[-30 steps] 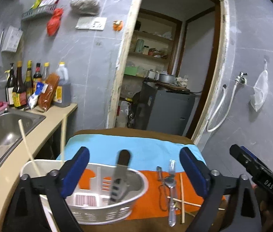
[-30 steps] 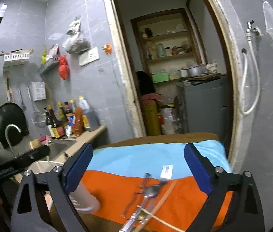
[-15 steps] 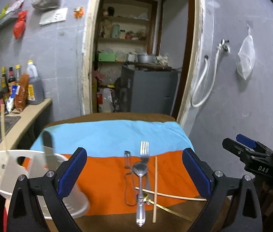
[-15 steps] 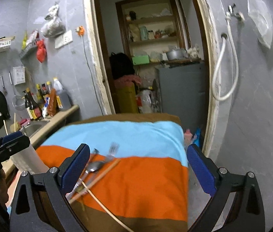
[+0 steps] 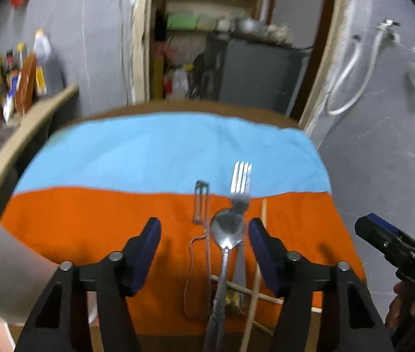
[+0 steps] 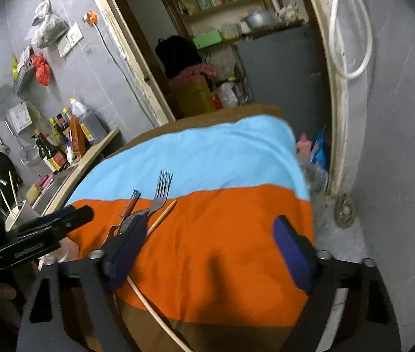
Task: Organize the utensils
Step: 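Grasp the metal peeler with the left gripper while the right gripper grasps a chopstick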
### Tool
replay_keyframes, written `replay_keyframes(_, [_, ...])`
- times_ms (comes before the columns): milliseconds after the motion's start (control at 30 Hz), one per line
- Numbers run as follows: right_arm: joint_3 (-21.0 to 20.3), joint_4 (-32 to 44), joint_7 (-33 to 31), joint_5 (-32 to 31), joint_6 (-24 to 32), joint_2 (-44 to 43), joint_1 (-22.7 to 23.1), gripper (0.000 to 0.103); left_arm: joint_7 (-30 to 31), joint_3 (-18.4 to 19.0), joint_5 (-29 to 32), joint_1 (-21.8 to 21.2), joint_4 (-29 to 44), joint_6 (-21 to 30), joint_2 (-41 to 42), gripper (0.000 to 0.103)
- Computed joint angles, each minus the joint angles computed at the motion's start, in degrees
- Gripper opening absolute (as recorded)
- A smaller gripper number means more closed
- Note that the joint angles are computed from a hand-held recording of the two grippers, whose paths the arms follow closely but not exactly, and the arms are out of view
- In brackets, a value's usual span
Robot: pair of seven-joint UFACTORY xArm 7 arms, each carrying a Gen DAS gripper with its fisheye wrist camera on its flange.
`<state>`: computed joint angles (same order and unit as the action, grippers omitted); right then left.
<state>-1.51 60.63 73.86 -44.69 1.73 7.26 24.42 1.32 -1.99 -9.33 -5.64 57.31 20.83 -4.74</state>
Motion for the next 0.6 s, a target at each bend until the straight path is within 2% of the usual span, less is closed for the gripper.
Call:
replay_keyframes(33, [1.3, 0.3, -2.3, 2.6, -0.4, 1.0, -1.0, 0.070, 0.0, 0.2, -0.5, 0.1, 1.4, 1.6, 1.3, 0.049])
replay_keyframes(100, [4.1, 1.6, -8.2, 8.8, -1.2, 3.4, -2.9, 0.057, -0.1, 0.4, -1.1, 0.5, 3.4, 3.7, 3.4, 0.043])
replay_keyframes(167, [7.6, 2.8, -14.1, 14.6, -1.4, 5.4, -5.4, 0.049, -0.6, 0.3, -0.6, 0.9, 5.8, 5.9, 5.5, 0.038])
replay_keyframes(300, [17.4, 7.0, -25.9, 24.5, 0.5, 10.1, -12.1, 0.038, -0.4, 0.0, 0.0, 1.5, 9.4, 9.0, 9.1, 0.029])
replay_keyframes(400, [21.3, 10.8, -31.9, 28.8, 2.9, 13.4, -14.0, 0.037, 0.0, -0.2, 0.5, 1.8, 11.6, 10.8, 10.7, 0.026])
replay_keyframes(500, [22.3, 14.7, -36.0, 31.2, 5.4, 16.3, -13.5, 0.037, 0.2, -0.4, 0.7, 2.0, 11.8, 10.7, 11.0, 0.023])
replay_keyframes(600, [22.6, 17.7, -39.3, 33.6, 7.6, 18.7, -12.5, 0.037, 2.1, -0.6, -2.2, 2.7, 12.5, 11.3, 11.6, 0.023])
